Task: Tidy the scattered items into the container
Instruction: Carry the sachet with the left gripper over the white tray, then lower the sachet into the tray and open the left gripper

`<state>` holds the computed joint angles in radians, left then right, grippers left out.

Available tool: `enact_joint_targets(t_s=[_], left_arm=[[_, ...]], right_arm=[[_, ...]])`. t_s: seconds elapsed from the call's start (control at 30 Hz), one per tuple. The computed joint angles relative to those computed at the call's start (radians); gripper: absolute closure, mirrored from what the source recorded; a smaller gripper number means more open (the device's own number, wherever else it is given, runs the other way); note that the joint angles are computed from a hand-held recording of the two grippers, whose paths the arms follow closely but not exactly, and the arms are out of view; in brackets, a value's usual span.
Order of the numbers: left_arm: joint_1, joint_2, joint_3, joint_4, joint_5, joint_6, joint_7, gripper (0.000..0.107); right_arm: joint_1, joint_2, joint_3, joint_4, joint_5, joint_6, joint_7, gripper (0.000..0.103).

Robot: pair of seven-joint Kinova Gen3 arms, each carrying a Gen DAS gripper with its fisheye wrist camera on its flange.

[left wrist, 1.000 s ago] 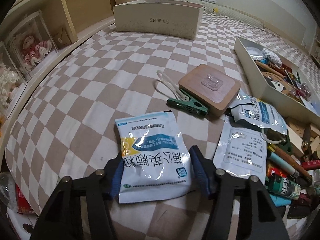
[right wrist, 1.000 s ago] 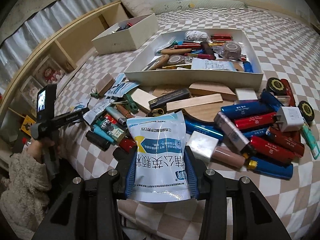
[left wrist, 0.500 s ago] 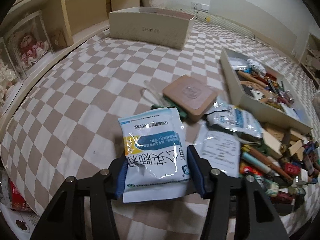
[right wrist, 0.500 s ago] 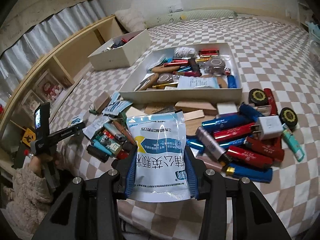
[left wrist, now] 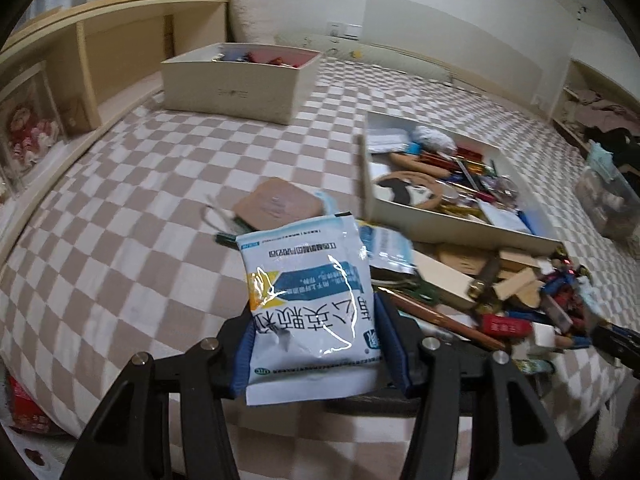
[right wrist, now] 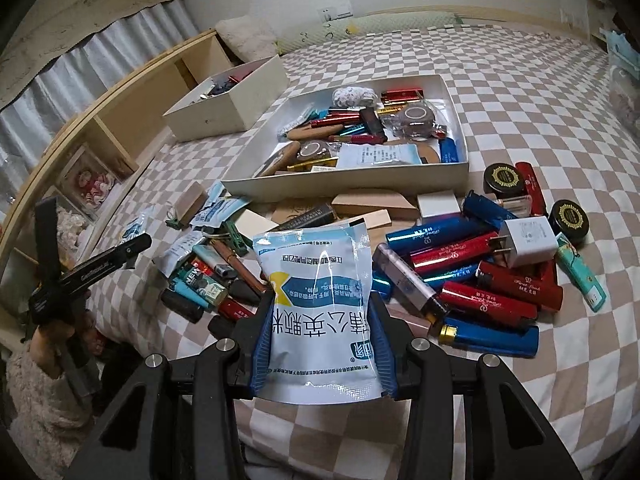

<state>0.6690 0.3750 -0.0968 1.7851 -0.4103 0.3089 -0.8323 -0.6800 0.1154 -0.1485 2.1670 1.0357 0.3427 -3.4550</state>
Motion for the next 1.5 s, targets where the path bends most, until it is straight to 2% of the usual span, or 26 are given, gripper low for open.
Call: enact_joint_targets(t_s=[0.3,0.77,1.03,1.5], left_arm=[[-0.057,0.025,0.097,-0.026,0.106,-0.035,-0.1,0.054],[-0.115,0.117,0.17,-0.214,0.243,-0.001,-0.31,0.054],[-0.165,0.207,0.223,-0.383,0.323,0.067,-0.43,0.054],[-0.165,0.347,0.22,-0.646,0.39,0.218,-0.54,0.054]], right_arm=[[0.016,0.033,0.032,-0.021,-0.009,-0.016,0.035,0.059],[0.038,0.077,0.126,-0.109,-0.093,-0.044,0.208,0.059],[0.096,0.121,0.164,-0.195,-0.247,-0.078,0.424,0.059],[0.217,0.238,0.149,-0.342,-0.564,-0.094,0.787,0.059]])
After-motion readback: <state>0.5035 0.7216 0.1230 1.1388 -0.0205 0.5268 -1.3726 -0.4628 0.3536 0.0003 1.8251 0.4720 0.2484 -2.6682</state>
